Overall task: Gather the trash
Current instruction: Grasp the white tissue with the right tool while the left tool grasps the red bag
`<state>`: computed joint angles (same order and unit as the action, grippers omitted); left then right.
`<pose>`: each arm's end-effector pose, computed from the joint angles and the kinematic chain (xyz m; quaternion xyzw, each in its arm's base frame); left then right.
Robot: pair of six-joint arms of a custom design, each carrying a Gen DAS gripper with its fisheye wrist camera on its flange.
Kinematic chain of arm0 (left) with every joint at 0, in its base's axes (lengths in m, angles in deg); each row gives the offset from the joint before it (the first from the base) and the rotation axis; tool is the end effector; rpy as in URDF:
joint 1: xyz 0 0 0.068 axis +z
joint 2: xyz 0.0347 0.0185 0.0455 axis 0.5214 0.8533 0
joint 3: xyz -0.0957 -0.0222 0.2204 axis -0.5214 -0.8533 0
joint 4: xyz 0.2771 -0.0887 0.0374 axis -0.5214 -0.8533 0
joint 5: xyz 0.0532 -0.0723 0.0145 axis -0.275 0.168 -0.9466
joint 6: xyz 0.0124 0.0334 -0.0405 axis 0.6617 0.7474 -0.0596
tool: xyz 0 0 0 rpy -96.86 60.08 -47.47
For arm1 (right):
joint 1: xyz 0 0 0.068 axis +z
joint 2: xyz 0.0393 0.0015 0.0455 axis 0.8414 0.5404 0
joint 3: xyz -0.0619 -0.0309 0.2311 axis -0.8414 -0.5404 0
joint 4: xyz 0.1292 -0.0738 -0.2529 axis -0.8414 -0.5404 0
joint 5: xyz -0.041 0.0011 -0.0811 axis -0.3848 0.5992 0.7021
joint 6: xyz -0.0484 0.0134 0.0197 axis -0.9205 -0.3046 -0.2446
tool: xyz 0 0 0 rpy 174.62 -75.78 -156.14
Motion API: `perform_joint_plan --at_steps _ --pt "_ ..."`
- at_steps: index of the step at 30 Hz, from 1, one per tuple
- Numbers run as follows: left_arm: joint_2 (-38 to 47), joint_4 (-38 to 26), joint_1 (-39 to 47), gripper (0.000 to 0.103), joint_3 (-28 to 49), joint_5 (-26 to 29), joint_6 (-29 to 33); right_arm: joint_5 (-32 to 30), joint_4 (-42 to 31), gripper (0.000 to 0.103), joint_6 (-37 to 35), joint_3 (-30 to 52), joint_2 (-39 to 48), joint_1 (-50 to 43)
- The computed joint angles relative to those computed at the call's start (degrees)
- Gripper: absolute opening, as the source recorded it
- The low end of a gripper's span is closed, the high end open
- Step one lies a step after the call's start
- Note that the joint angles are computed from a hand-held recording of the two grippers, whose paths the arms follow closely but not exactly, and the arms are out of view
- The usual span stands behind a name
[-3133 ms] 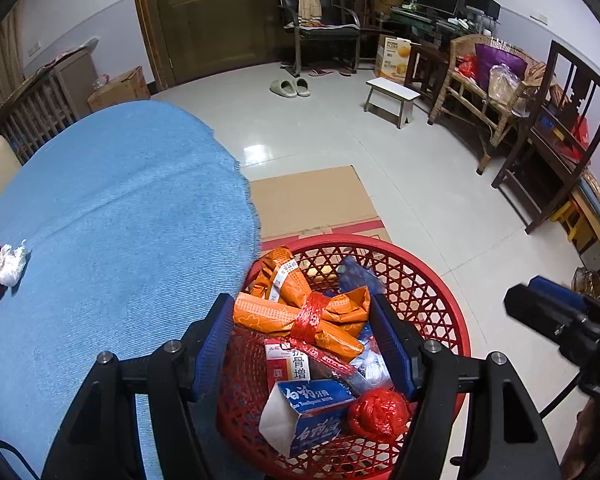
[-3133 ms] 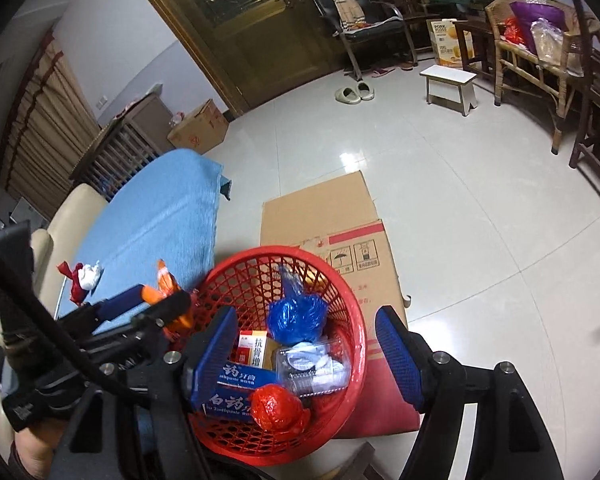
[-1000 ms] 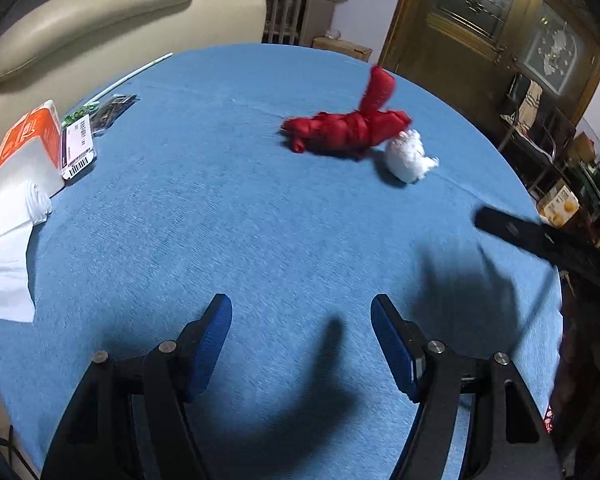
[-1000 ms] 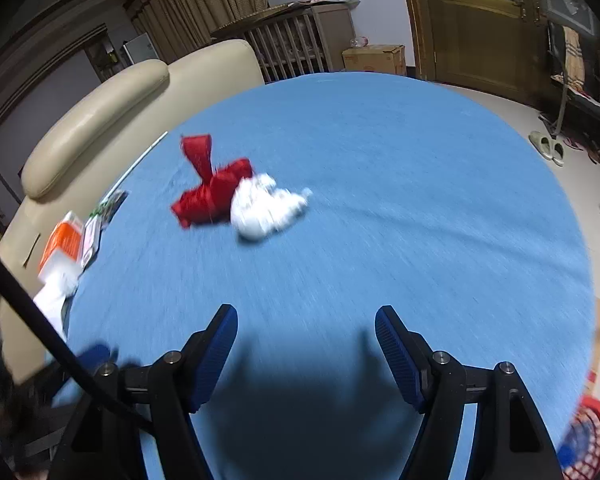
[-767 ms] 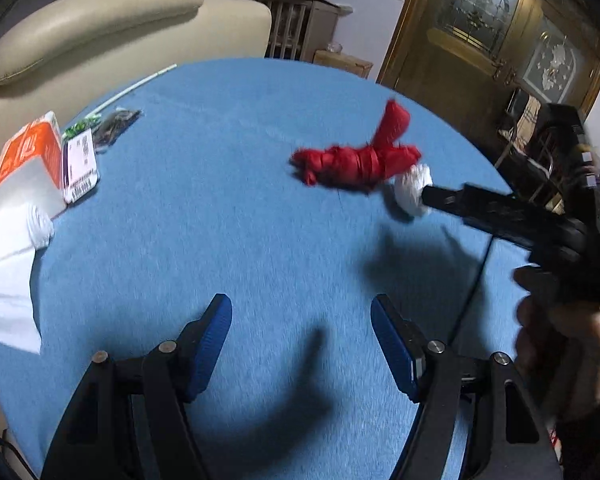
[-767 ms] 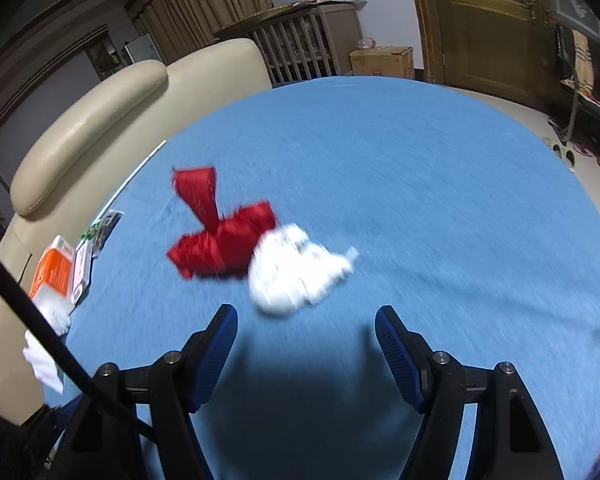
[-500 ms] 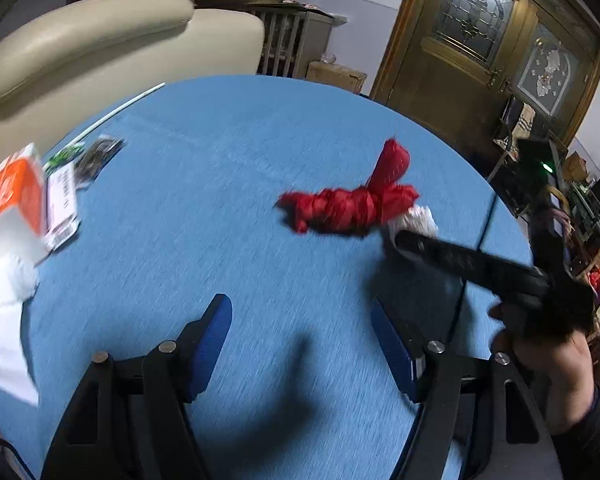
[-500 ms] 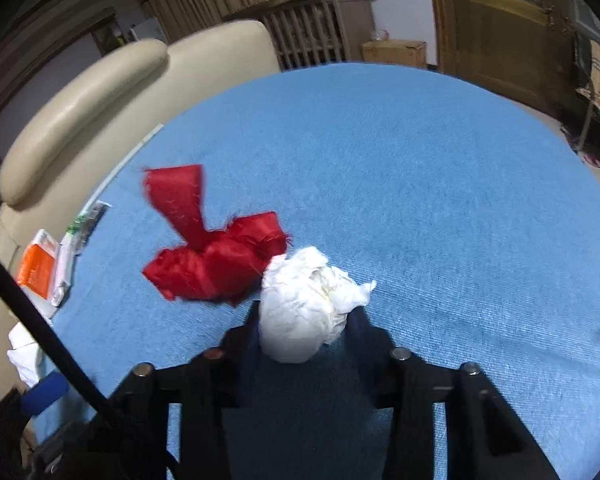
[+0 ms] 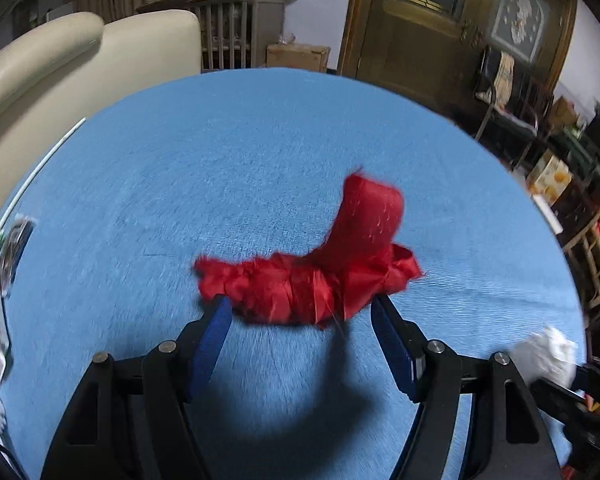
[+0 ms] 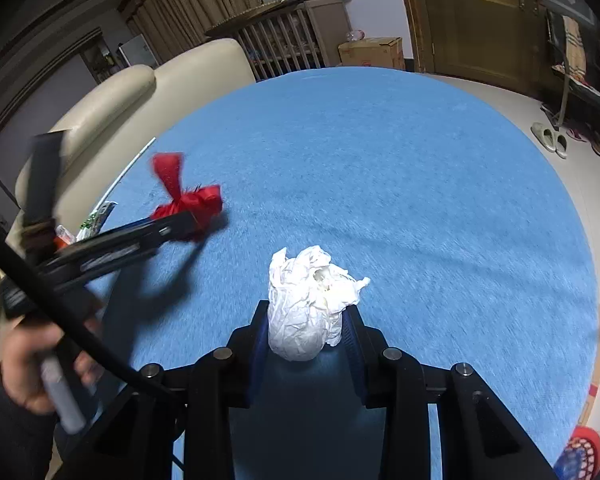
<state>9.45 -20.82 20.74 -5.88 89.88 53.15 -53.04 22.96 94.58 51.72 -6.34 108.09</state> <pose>0.3251 -0.0681 0.2145 0.1562 0.9370 -0.1025 0.2951 0.2201 0.2536 0.2336 0.0361 0.9401 0.1484 0.3049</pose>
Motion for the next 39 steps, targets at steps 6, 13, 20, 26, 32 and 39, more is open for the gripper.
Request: perform_joint_plan --at_steps 6,13,20,26,32,39 --pt "2.19 -4.73 1.37 0.003 2.46 1.82 -1.63 0.39 0.10 0.037 1.53 -1.26 -1.38 1.66" --pt "-8.55 -5.80 4.12 0.041 -3.78 4.04 0.23 2.27 -0.22 0.037 3.09 -0.75 -1.48 4.93" --pt "-4.25 -1.88 1.56 0.092 0.90 1.29 -4.81 2.94 -0.31 0.037 4.24 -2.24 -3.29 5.83" --pt "7.06 1.53 -4.45 0.092 9.51 -3.76 -6.27 1.16 0.80 0.037 3.45 -4.20 -5.01 3.40" --pt "18.65 -2.15 -4.78 0.091 17.94 -4.85 -9.94 -0.24 1.74 0.037 2.31 -4.90 -5.81 2.04" --pt "11.34 -1.04 -2.84 0.042 11.08 -3.50 -7.09 -0.29 2.22 0.037 2.26 -5.06 -5.98 2.08"
